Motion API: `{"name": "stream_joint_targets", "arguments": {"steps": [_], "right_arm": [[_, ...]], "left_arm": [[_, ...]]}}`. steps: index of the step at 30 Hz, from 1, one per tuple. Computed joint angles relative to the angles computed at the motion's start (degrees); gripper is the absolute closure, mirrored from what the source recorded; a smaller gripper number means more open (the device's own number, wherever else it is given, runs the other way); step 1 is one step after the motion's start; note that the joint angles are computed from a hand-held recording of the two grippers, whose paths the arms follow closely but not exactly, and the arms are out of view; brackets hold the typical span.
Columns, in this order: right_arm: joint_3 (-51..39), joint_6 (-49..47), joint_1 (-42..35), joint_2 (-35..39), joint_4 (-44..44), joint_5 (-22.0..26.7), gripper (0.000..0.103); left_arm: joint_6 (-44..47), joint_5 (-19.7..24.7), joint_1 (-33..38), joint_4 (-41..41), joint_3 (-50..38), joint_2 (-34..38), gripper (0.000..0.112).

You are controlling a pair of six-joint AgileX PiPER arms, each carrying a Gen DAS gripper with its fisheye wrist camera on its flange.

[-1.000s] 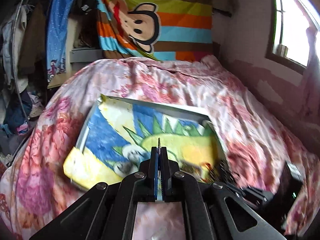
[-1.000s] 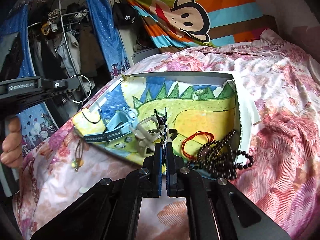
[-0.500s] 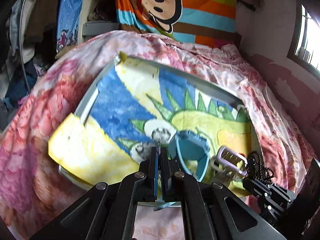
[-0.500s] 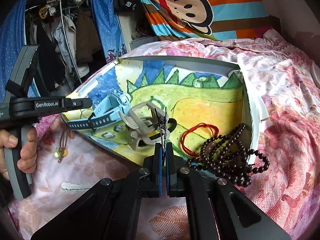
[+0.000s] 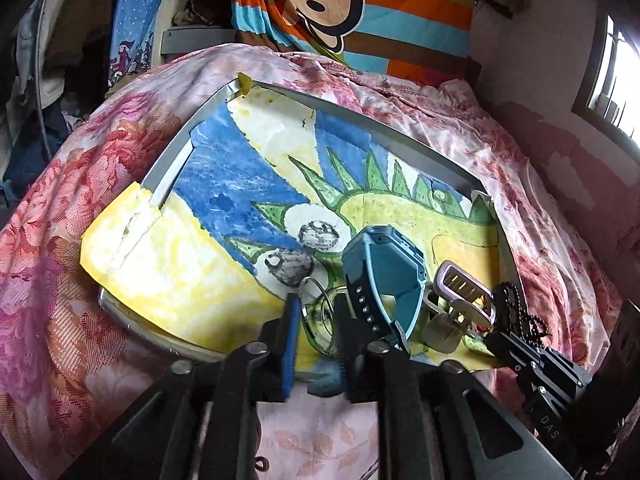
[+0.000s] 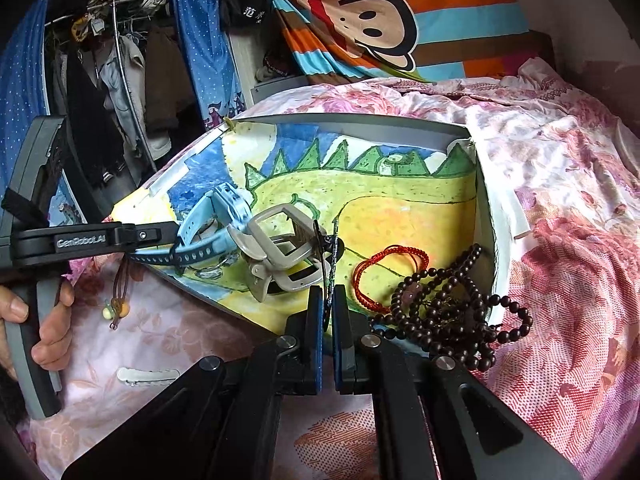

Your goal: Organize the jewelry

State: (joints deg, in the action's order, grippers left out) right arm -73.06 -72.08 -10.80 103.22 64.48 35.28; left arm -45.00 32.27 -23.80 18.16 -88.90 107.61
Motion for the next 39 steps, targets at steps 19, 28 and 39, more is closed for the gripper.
{"name": "stream_joint_targets", "arguments": {"steps": [19,28,39], "right_arm": [[8.59,-3.16,-3.83,-15.79,4.95,0.62,0.027],[11.21,-5.07,-10.61,-28.47,7.09,10.53,0.002],[24.3,-10.43,-17.8,-45.12,14.41,14.99,0.002]], "left_arm": [[-21.33,2.01,-8.36,22.91,13.01,-18.59,0.012],[-32.51,11.09,-17.07,36.33,19.86,-30.24,0.009],[-46.76,27.46,-33.72,49.99,30.45,-41.58,0.009]]}}
